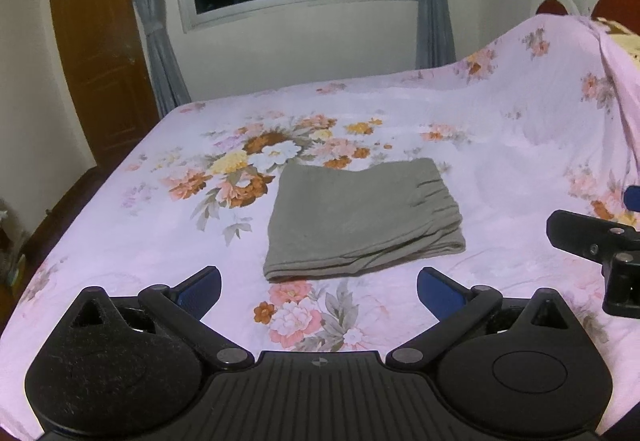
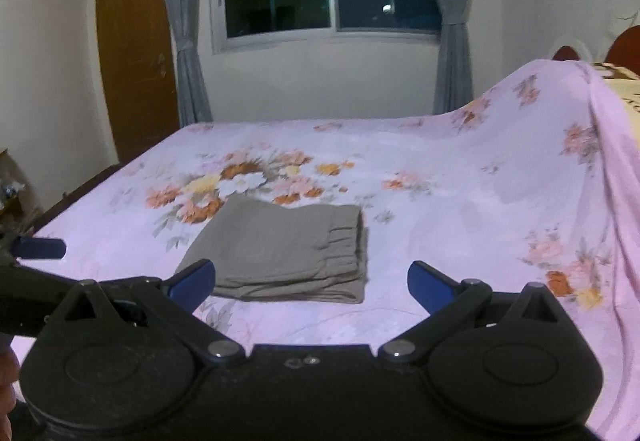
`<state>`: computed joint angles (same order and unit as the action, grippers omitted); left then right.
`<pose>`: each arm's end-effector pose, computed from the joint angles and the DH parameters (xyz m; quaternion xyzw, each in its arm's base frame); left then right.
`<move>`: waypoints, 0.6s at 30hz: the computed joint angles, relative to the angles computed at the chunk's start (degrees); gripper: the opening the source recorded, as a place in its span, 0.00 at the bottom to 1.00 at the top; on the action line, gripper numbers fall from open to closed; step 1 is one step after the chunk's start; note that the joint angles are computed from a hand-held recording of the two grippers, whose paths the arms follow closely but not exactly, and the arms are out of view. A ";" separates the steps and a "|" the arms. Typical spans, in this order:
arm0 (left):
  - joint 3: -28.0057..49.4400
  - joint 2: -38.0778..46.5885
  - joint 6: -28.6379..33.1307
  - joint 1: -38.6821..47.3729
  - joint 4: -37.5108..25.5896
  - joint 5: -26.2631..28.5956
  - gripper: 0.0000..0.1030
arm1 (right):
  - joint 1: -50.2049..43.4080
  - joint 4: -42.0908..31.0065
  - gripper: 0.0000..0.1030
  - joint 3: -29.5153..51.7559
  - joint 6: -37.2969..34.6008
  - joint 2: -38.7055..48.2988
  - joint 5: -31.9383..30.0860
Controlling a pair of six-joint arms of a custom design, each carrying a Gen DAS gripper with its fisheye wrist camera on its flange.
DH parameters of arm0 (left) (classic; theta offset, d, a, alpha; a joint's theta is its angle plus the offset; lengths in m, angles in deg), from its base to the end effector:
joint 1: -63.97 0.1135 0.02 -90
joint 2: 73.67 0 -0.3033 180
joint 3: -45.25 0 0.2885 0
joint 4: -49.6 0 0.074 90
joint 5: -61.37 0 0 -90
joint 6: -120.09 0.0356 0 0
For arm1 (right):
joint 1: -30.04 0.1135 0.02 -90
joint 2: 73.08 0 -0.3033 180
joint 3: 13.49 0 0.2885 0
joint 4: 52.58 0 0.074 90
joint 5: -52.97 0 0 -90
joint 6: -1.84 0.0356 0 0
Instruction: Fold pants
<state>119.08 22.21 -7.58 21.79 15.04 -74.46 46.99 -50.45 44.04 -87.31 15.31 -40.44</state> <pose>0.2934 -0.2314 0.2244 -0.0771 0.8860 0.1162 0.4423 0.3391 0.1056 0.2160 -0.1355 0.8495 0.1041 0.4992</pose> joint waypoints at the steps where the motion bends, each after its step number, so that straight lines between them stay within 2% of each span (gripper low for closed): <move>1: -0.10 -0.35 -0.98 -0.43 -0.43 -0.11 1.00 | -0.18 -0.05 1.00 -0.29 0.27 -0.40 0.05; 7: -0.64 -1.39 -4.14 -2.19 -2.28 -0.93 1.00 | -0.51 0.76 1.00 -2.13 0.87 -1.76 0.59; 18: -0.88 -1.94 -5.28 -2.77 -3.09 -1.01 1.00 | 0.47 1.70 1.00 -3.50 1.33 -2.98 0.99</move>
<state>118.20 20.27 -12.86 19.02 11.95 -75.47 47.46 -48.75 40.54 -85.98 12.33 -39.45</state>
